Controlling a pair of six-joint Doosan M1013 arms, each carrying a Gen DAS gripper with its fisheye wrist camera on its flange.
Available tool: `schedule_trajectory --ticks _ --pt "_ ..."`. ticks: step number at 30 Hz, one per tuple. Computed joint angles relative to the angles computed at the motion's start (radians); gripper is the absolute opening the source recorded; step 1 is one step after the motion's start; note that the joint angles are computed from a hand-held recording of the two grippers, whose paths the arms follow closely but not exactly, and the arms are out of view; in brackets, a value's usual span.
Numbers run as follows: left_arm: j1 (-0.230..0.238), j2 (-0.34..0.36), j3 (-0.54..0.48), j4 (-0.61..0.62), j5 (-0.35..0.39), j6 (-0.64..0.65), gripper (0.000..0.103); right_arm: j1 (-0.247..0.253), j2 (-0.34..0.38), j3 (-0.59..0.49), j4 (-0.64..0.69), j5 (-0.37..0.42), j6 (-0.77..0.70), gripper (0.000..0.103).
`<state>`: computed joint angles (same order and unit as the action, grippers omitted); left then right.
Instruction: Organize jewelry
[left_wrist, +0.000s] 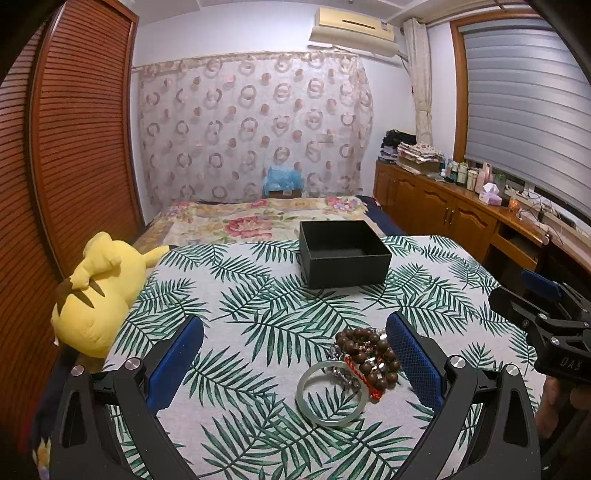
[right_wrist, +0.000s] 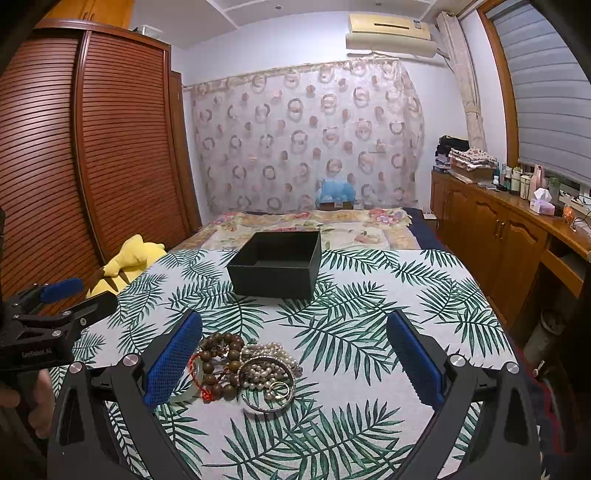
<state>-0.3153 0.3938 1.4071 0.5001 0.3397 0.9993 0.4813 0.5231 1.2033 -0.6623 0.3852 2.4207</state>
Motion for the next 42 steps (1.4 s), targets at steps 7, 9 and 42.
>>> schedule_trajectory --ticks 7,9,42 --pt "0.000 -0.001 0.004 0.011 -0.005 -0.013 0.095 -0.001 -0.001 0.001 0.000 -0.002 0.001 0.100" --pt "0.000 -0.001 0.002 0.015 -0.004 -0.015 0.096 -0.001 -0.001 0.001 0.004 -0.002 -0.003 0.100" --pt "-0.006 -0.016 0.023 0.050 -0.013 -0.058 0.095 0.002 -0.002 0.002 0.003 0.000 0.001 0.100"
